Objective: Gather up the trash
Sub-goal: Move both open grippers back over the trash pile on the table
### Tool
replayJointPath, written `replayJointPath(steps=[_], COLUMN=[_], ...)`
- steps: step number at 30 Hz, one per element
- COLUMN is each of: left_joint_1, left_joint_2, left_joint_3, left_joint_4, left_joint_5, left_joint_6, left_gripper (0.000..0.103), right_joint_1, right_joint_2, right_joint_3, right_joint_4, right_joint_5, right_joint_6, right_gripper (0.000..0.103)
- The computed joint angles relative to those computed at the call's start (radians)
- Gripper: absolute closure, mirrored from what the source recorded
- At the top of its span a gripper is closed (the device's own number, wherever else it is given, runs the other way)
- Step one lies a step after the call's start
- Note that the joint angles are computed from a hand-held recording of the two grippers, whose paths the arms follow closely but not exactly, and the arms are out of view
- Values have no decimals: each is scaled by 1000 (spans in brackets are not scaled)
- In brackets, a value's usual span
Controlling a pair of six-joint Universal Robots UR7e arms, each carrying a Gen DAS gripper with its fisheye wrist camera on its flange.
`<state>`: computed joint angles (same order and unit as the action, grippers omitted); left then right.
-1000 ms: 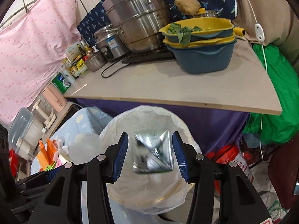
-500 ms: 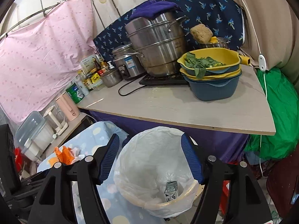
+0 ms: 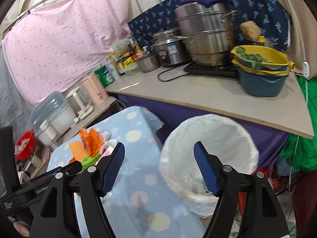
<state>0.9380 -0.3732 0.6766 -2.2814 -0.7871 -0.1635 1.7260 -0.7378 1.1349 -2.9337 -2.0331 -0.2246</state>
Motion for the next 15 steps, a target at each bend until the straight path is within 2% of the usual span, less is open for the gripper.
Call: replayJointPath(steps=[10,15], left_joint_1=[45,66], left_joint_2=[-154,-212], left_joint_3=[223,301], left_joint_4=[-43,-44], left_joint_5=[124,141], left_joint_6=[-135,-184], left_gripper=[23,23], right_joint_1=[31,41], right_joint_2=[104,157], right_joint_3=[-73,-117], right_joint_4=[133,198], right_joint_5=[57,74], right_joint_6=[7,13], right_gripper=[33,33])
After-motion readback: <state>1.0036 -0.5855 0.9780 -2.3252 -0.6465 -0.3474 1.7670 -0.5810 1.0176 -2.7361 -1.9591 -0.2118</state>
